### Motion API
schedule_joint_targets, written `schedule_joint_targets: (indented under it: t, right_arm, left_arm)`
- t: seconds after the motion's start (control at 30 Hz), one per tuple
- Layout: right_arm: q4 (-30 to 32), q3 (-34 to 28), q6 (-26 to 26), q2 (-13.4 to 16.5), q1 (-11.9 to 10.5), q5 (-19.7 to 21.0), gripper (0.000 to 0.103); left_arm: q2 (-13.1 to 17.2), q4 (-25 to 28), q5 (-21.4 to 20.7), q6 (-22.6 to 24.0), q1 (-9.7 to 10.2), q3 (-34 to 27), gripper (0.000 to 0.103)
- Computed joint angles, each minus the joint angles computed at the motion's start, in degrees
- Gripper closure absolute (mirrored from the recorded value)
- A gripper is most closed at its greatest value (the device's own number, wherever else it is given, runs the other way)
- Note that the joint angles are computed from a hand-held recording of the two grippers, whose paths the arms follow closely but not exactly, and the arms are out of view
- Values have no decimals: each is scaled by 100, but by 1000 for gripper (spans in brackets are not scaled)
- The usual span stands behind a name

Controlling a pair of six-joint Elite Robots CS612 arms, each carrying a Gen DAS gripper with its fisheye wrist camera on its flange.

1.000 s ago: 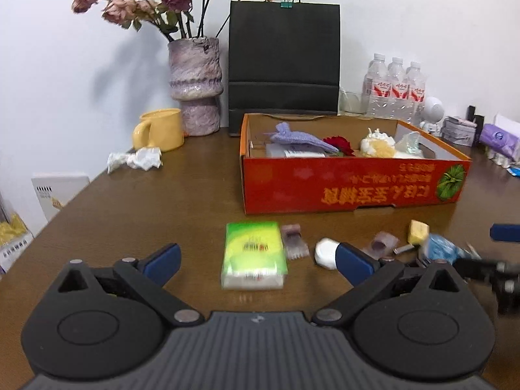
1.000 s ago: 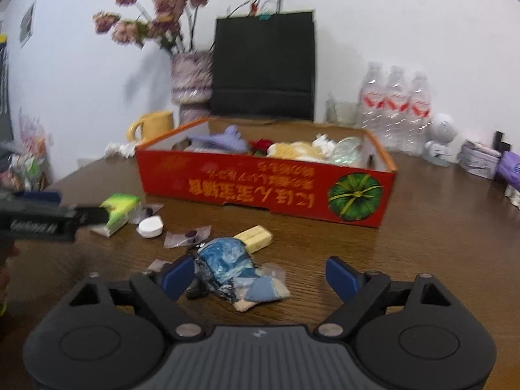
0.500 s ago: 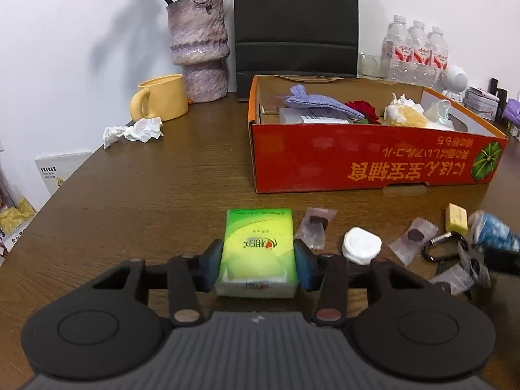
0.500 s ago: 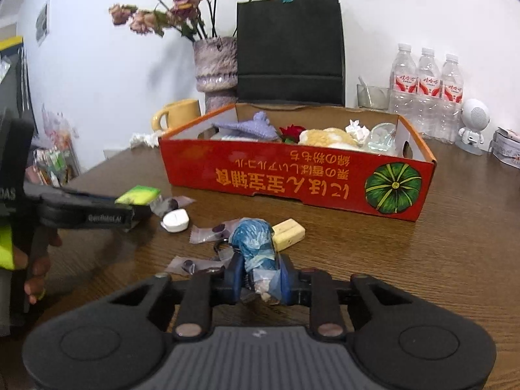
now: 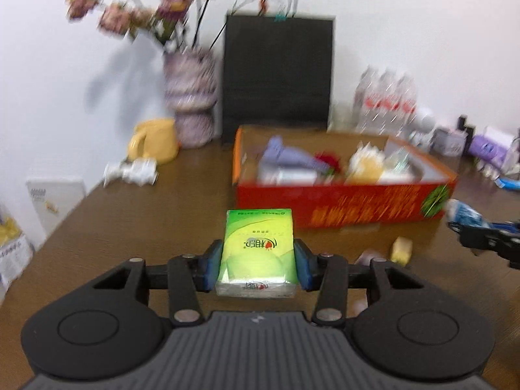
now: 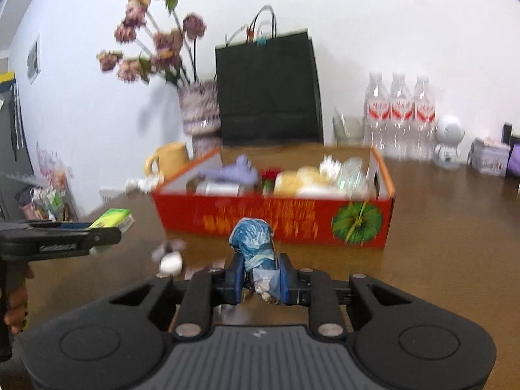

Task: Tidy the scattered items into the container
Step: 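Move both tools back toward the green tissue pack and blue wrapped item, then place the green pack and blue item into the box and open both tools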

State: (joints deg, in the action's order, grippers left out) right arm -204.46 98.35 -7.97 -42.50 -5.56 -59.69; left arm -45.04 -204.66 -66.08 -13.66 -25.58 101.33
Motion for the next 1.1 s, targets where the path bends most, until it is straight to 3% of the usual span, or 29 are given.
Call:
schedule_joint_targets:
  t: [0.1,0.27,0.5,0.63,0.8,0.93,1.1]
  right_arm:
    - [-3,-271,117,-5,9,-55,83]
    - [423,-1044,221,162,123,-443,83]
    - [1452,-2451,167,795,347,-1377,83]
    - [2052,-3142,78,1158,377,-1588,83]
    - [2525,-3689,244,1492,389,-1614,83]
    - [2788,-3817,21,1590,410,-1650,83]
    - [2894,-3755,-115,1566,384,-1378,82]
  left_arm:
    - [-35,-81,-159,273,12,-228,57]
    - [158,360,-378,385,75,-1079,57]
    - [803,2323,-369,-83,179,-2737,57]
    - [1161,3222,-424,-210,245,-3507,57]
    - [1480,3952,-430,-193,267,-4114,57]
    - [1586,4304,-396,-316,273,-4301,57]
    - [1668,4508,-104,-221,223,-4404,56]
